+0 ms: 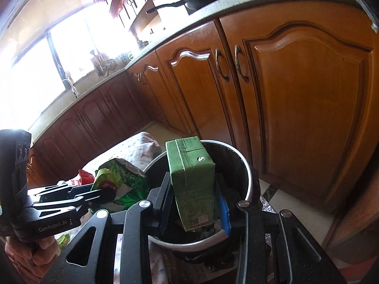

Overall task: Collect trash
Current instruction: 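Carry the can and carton over the bin and open both tools to drop them, then move both open tools back over the table of trash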

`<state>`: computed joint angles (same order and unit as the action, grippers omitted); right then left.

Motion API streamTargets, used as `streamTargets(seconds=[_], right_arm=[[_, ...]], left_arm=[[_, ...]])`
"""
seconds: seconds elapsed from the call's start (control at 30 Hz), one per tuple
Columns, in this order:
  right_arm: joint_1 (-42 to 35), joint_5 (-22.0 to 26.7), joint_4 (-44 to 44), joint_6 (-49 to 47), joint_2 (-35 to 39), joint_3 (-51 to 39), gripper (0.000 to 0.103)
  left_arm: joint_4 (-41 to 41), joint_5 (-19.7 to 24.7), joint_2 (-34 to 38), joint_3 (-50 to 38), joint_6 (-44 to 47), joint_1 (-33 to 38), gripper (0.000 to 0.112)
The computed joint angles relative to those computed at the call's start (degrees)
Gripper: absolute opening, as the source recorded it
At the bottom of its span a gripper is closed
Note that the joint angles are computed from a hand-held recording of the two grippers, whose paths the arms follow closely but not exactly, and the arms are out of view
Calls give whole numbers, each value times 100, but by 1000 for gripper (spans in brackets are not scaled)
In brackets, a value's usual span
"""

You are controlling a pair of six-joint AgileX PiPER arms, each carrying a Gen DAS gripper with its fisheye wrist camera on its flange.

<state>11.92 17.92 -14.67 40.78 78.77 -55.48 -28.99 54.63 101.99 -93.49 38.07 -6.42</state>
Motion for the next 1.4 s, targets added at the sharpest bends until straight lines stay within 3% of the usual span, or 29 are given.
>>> streamTargets(seconds=[0.33,0.77,0.83,0.9,0.93,1.03,1.2,1.3,1.4], right_arm=[[-312,-33,948,-1098,450,-226,35],[-597,92,2326,-2454,846,-609,40],[-582,66,2189,-2275,782,-556,43],[-577,-7,2281,-2291,680,-447,47],[-554,-39,2219,-2195,610,-390,47],[-451,-129,1998,-1878,430,-221,49],[-66,-408,1402,-998,96,134,78],[239,-602,842,-226,-52,340,84],[638,-670,-268,1063,-107,431,85]], left_arm=[[743,94,751,-752,-803,-500,28],[879,129,975,-985,-980,-680,29],[831,191,962,-979,-933,-643,35],[776,159,902,-904,-902,-590,54],[760,118,853,-834,-904,-560,56],[514,141,729,-679,-799,-370,57],[96,-23,302,-55,-523,43,57],[-165,-125,46,355,-310,379,58],[-422,-248,-252,851,-54,800,60]])
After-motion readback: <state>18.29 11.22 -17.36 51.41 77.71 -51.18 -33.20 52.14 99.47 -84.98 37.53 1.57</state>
